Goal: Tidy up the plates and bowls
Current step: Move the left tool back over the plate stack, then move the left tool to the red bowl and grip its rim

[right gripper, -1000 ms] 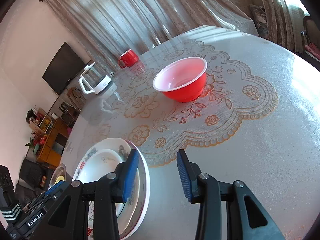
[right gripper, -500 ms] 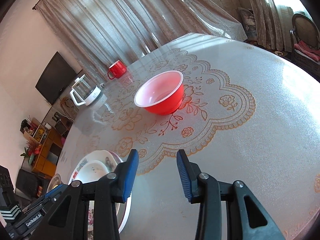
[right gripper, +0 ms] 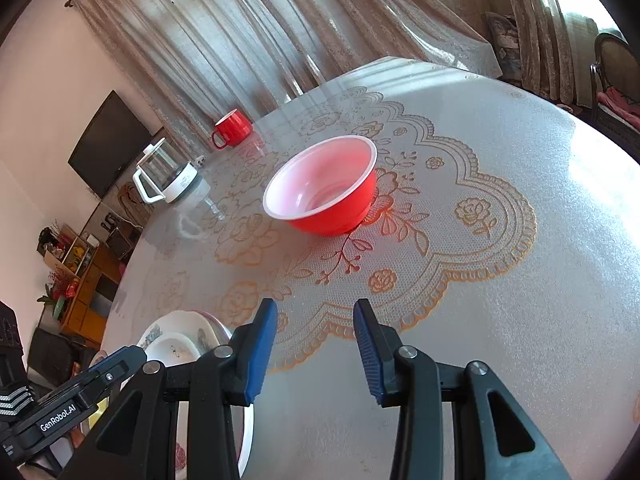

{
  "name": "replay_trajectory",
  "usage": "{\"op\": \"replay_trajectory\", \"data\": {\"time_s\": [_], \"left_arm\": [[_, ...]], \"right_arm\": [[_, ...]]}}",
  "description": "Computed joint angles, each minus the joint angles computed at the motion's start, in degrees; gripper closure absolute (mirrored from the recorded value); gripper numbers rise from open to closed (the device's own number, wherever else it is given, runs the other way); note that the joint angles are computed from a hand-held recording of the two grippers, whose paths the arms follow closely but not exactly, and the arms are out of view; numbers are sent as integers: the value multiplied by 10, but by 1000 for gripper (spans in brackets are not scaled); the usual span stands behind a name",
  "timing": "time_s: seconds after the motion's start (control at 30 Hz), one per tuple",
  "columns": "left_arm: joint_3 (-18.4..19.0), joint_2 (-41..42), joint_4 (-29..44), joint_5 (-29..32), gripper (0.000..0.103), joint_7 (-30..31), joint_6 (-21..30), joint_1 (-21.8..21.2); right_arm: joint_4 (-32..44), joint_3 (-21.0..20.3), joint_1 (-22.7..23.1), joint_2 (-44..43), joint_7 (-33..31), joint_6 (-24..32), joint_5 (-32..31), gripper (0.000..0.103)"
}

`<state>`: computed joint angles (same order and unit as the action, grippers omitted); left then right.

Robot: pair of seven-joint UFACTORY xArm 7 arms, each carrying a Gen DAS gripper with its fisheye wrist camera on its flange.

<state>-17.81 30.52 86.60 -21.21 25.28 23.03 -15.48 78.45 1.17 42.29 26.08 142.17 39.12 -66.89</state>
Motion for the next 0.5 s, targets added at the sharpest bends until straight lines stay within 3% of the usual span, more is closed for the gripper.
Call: {"op": "replay_trajectory", "data": {"time_s": [0.17, 0.5], "left_arm": [[6, 32, 50, 19, 65, -17, 17, -21], [7, 123, 203, 34, 65, -51, 97, -59]], "right_arm": [[-22, -6, -12, -17, 15, -3, -10, 64], [-78, 3, -57, -60, 57, -7, -43, 67]]}}
